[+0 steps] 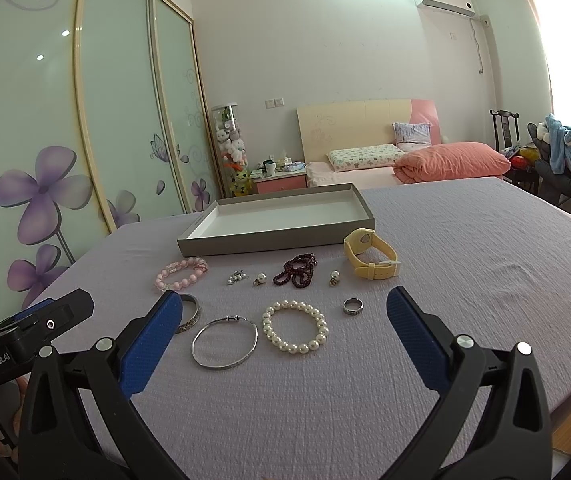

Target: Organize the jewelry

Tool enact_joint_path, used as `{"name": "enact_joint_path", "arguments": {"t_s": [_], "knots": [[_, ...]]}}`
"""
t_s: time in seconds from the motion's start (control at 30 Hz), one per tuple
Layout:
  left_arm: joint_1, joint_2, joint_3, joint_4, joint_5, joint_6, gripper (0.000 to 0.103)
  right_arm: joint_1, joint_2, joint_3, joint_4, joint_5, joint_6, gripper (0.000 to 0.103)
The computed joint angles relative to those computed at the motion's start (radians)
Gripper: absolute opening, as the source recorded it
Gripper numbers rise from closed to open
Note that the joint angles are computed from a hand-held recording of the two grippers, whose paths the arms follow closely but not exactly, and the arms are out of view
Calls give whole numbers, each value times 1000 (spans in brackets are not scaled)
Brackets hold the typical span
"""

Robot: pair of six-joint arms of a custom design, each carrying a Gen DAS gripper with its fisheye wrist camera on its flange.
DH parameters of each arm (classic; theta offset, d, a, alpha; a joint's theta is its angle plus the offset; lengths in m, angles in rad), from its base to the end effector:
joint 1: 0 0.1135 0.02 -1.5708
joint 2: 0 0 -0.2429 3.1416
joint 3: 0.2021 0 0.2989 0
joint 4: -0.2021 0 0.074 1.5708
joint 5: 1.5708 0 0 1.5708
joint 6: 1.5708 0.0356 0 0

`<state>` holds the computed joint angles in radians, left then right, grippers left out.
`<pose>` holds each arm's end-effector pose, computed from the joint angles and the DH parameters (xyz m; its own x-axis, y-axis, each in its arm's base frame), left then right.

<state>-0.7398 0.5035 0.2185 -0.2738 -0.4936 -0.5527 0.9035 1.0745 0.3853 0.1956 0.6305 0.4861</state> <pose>0.1550 -0.1186 0.1501 -0.4892 -0.1794 -0.8535 0.0472 0.9717 -0.2313 0.1768 0.1904 0.1385 -0.4056 0.0950 -0.9091 -0.1399 0.9764 0.1644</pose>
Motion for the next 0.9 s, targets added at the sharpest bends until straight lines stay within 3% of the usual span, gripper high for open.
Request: {"name": "enact_joint_path", "arguments": {"t_s": [0.9], "knots": [[22,45,17,0,15,-8,101,-32,46,2,26,-34,5,102]]}}
